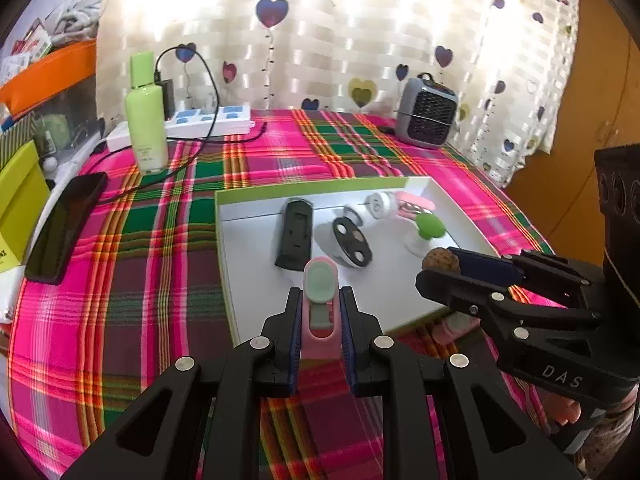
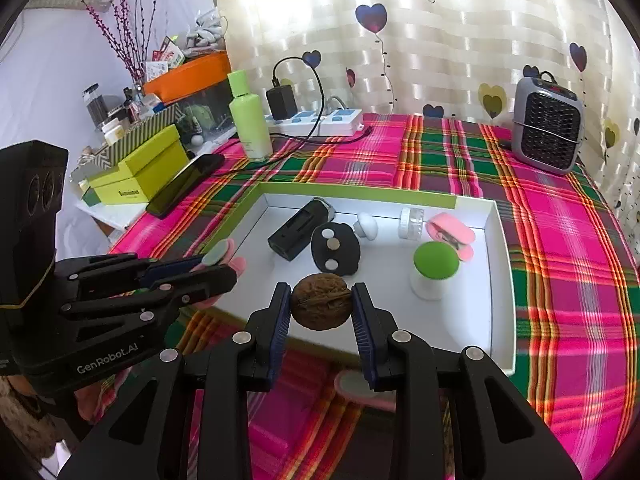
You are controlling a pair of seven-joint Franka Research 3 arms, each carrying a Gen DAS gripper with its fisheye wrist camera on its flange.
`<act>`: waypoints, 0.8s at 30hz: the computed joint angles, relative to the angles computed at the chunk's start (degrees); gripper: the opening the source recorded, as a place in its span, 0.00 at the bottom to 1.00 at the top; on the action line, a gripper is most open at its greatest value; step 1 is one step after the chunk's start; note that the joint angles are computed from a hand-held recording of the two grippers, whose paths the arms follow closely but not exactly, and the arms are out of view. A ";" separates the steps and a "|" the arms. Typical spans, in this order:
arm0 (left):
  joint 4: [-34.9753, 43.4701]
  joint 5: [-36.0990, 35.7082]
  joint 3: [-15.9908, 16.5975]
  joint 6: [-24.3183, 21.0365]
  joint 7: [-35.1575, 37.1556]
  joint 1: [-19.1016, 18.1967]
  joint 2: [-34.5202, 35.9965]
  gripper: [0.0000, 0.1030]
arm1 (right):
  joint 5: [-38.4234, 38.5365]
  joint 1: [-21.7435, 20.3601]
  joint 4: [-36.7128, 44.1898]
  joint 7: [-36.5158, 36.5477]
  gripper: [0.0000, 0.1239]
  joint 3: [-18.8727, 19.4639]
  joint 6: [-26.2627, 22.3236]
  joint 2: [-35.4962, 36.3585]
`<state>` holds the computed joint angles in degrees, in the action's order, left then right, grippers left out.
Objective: Organize objects
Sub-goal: 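Carry pink clip and walnut with both grippers over the white box, then lower the held pink clip and walnut into the white box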
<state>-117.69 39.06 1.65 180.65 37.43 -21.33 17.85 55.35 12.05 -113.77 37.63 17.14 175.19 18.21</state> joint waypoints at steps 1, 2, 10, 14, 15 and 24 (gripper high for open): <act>0.35 -0.15 -0.07 -0.11 0.15 0.13 0.33 0.15 | -1.21 0.72 0.47 1.20 0.26 -0.85 -0.19 0.48; 0.80 -0.75 -0.64 -0.66 0.60 0.67 0.74 0.15 | -2.39 1.20 0.90 2.27 0.26 -1.46 -0.52 0.92; 3.59 -0.77 0.63 -3.58 -0.62 -0.52 3.00 0.15 | -10.59 2.63 2.84 9.60 0.26 -3.65 -1.66 3.42; 4.32 -0.85 -0.65 -4.52 -0.53 0.74 3.65 0.15 | -14.46 2.94 3.52 13.17 0.26 -4.41 -2.18 4.39; 4.55 -0.48 -0.43 -4.70 -0.84 0.55 3.83 0.15 | -15.19 2.91 3.67 13.98 0.26 -4.47 -2.27 4.60; 5.60 1.58 -0.50 -5.75 -2.21 0.66 4.53 0.15 | -20.45 2.49 4.36 18.58 0.26 -4.66 -2.74 5.86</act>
